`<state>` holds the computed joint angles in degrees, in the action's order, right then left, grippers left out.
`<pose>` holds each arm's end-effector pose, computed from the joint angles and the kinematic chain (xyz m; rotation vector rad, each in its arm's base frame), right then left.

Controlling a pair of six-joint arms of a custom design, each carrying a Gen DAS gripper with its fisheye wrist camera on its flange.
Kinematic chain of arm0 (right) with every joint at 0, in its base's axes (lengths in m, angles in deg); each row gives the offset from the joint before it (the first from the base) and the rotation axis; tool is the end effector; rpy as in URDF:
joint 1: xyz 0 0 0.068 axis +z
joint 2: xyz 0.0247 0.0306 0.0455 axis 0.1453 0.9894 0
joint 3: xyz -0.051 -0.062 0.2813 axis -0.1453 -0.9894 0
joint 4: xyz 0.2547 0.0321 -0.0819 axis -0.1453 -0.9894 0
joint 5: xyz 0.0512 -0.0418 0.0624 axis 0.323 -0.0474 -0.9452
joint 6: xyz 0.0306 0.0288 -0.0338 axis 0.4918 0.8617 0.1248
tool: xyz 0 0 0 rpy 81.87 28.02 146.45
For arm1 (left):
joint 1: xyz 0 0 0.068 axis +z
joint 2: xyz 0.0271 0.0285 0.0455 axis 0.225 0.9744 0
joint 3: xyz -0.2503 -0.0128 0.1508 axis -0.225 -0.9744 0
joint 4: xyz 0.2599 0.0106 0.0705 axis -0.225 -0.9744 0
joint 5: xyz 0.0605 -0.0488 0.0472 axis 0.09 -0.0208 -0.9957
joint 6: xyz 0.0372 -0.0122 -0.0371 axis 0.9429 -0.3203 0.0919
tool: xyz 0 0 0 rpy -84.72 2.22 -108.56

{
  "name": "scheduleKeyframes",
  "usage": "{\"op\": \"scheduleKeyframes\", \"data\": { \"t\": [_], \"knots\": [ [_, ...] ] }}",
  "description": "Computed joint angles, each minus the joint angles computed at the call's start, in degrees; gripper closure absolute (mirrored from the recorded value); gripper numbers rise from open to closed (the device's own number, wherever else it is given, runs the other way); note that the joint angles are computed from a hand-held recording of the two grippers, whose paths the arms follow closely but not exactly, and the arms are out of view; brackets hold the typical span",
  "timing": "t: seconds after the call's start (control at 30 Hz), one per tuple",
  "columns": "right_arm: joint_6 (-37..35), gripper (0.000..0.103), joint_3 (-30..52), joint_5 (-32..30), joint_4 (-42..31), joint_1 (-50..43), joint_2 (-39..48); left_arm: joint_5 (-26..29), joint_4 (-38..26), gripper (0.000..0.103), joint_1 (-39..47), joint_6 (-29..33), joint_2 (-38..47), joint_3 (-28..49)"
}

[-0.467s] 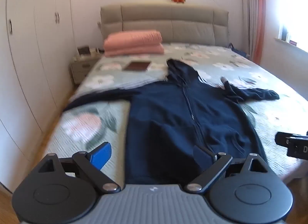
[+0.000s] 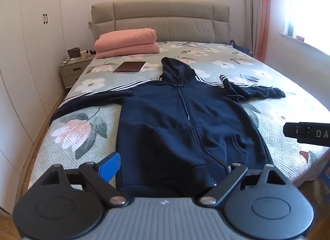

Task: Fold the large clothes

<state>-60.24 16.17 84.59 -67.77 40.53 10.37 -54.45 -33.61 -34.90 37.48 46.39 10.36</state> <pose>0.3131 0.1846 0.2676 -0.1094 2.2801 0.1222 0.1871 -0.1672 0.2136 -0.2840 2.2028 0.2695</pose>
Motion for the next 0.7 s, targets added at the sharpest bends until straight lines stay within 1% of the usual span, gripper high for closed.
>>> {"op": "scheduleKeyframes", "data": {
  "t": [0.03,0.07,0.1,0.13,0.23,0.33,0.47,0.7],
  "knots": [
    [0.1,0.0,0.3,0.2,-0.5,0.1,0.2,3.8,2.0,0.011,4.4,5.3,-4.7,-2.1],
    [0.1,0.0,0.3,0.2,-0.4,0.3,0.2,6.5,3.9,0.011,7.5,8.7,-6.5,-3.2],
    [0.3,0.0,0.5,0.1,-0.5,0.3,0.3,6.7,3.3,0.011,7.8,8.7,-7.0,-3.1],
    [0.7,0.0,1.1,0.2,-0.8,0.3,0.8,7.8,4.3,0.011,9.1,9.7,-8.2,-4.3],
    [0.7,0.0,0.9,-0.1,-0.8,0.2,0.4,10.5,2.2,0.011,11.2,8.7,-9.4,-3.4],
    [0.7,0.0,0.2,0.4,-0.3,0.4,-0.1,12.1,1.6,0.011,13.2,7.5,-9.6,-3.4],
    [0.6,0.0,-0.6,-0.3,-0.1,0.0,-1.0,11.8,0.2,0.01,14.0,5.9,-8.6,-2.9],
    [-0.4,0.0,-0.7,-1.0,-0.2,-0.1,-1.2,11.9,0.0,0.009,14.3,4.9,-9.3,-3.1]
  ]
}}
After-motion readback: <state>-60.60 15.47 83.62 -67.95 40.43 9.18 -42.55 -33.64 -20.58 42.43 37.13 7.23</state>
